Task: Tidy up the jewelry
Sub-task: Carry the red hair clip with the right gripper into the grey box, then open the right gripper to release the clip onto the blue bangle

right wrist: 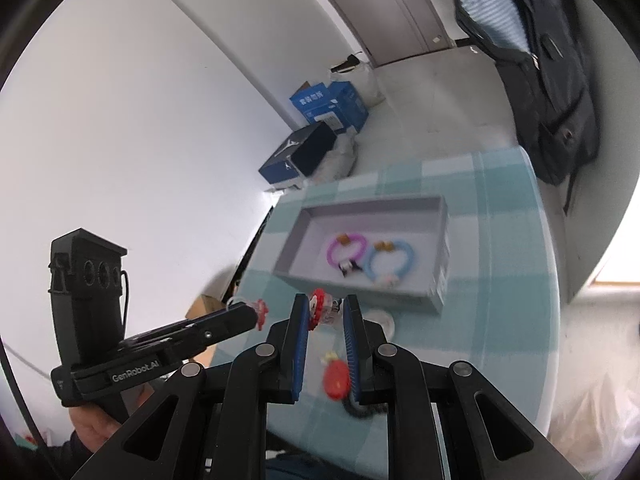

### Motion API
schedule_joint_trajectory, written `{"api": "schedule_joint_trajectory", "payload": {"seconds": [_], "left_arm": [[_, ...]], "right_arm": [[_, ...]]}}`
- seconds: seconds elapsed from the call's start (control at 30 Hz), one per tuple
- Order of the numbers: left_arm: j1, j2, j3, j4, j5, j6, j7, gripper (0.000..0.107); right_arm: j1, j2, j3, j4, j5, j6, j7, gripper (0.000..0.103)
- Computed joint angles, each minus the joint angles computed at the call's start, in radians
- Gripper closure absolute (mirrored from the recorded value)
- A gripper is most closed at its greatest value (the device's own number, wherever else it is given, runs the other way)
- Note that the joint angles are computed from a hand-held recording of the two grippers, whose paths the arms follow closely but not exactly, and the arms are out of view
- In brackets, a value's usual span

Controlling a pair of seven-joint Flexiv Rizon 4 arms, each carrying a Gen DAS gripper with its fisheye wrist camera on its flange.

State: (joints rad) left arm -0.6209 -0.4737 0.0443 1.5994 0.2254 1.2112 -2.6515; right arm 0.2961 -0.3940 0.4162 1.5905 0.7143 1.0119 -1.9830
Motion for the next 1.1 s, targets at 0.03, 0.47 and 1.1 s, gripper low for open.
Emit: {"api": "schedule_joint_trajectory", "payload": {"seconds": [0.03,0.47,1.1], "left_arm": [[0.008,0.002,-0.006,0.001,-0.007,-0.001,0.01,0.095],[0.096,-0.074,-0.066,-0.112,-0.114,-0.079,0.245,0.095],[0.141,-0.124,-0.1,-0.045,-0.306,0.039,0.345,0.095]], "right_arm": [[0.003,-0.01,-0.004,-0.016,-0.007,-0.009,0.005,0.087],[0.039,-0.153,-0.022,-0.207,-0.145,-0.072,0.095,0.087],[0.035,-0.248,-0.015,-0.268,-0.22,-0.126,0.213,0.087]]}}
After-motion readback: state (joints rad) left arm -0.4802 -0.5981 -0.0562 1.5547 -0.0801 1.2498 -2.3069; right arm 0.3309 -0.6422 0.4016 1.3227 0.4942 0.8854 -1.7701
